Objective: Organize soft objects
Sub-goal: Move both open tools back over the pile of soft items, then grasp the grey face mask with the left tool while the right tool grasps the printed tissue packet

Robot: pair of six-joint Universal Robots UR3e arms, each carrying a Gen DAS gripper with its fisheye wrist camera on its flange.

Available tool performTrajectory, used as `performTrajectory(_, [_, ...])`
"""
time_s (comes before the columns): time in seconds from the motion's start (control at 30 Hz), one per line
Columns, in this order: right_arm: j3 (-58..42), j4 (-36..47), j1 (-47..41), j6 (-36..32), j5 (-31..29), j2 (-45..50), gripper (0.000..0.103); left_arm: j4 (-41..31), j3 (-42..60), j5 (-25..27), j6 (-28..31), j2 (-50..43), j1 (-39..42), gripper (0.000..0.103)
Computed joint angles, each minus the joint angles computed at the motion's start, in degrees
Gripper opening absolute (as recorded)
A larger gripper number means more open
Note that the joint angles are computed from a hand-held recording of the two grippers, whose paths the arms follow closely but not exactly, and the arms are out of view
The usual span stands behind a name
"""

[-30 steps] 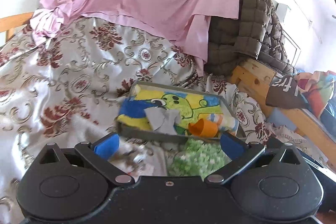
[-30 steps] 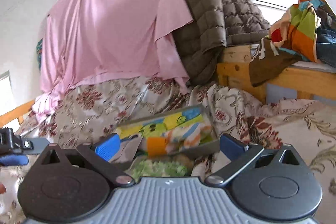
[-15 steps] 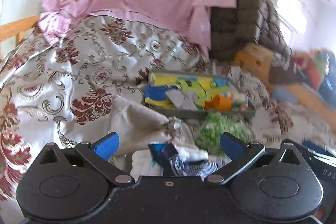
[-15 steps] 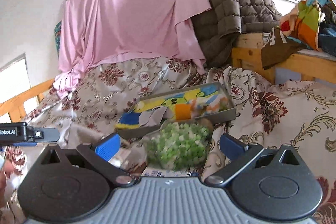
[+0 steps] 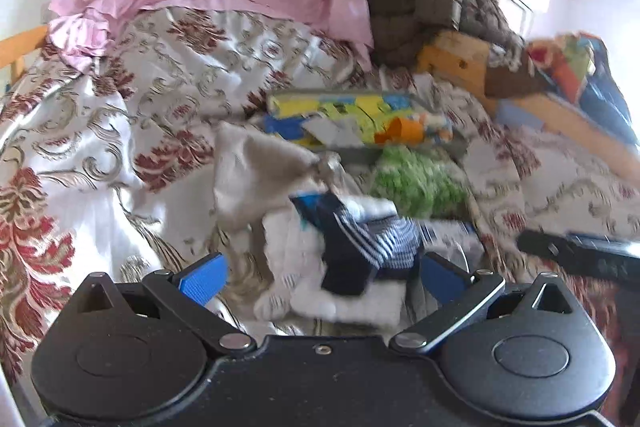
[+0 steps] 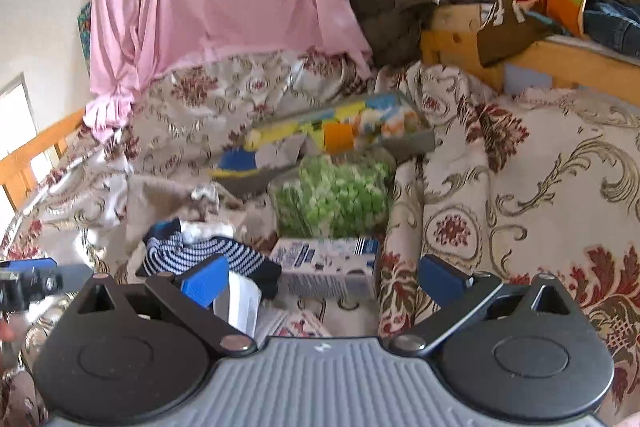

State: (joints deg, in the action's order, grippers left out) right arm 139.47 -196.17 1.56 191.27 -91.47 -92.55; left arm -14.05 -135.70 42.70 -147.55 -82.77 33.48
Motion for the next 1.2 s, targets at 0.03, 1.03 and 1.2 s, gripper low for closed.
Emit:
performTrajectory(0.03, [-0.56, 1.05, 0.22, -0.28, -0.08, 0.31, 0.103, -1.22, -0.43, -0.45, 1.8, 0.33, 0.07, 0.102])
performTrajectory(1.03, [-1.44, 17.45, -15.57, 4.95, 17.44, -2.35, 0.103, 8.52, 6.58, 5.87, -2.87, -18.07, -20.2, 0.099])
performTrajectory(1.2, [-0.46, 17.38, -18.86, 4.26, 23.42, -2.67, 0.103, 12.07, 9.11, 7.34, -7.16, -21.89, -23.09, 0.072])
